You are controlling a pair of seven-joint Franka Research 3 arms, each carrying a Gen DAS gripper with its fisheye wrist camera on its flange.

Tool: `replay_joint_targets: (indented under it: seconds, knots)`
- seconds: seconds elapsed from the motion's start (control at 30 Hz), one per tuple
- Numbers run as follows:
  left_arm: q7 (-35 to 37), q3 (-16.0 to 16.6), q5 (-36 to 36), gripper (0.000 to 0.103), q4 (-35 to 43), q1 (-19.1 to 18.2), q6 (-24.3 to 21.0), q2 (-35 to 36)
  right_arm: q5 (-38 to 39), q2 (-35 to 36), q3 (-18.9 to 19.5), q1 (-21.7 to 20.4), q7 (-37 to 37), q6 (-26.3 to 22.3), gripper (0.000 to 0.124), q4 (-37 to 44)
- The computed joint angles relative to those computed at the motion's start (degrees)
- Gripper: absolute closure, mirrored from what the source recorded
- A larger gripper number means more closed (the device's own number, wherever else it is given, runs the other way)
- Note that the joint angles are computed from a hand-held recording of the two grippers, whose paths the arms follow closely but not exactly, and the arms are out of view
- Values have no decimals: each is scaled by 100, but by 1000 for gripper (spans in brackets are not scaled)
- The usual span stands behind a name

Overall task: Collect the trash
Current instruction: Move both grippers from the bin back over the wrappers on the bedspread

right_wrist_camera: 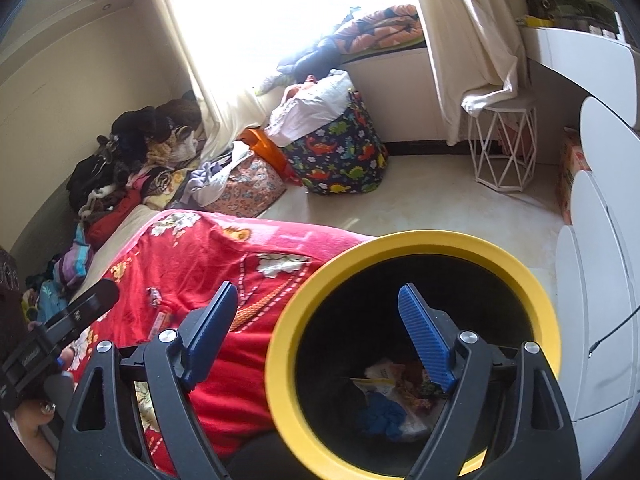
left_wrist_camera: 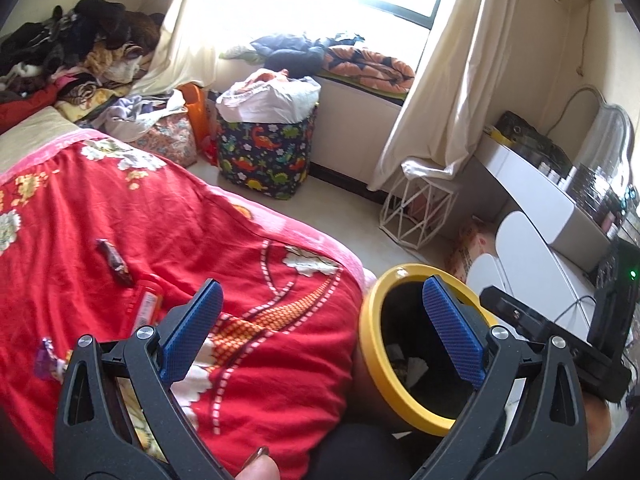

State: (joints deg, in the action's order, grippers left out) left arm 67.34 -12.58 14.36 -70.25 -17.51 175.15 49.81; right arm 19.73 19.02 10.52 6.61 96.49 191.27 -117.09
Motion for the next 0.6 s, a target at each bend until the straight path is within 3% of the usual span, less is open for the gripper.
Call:
replay_joint_targets:
  seconds: [0.6]
  knots:
    - [-780, 669, 211, 11, -732, 68, 468, -494, -312, 253, 212, 279, -269, 64, 41, 484]
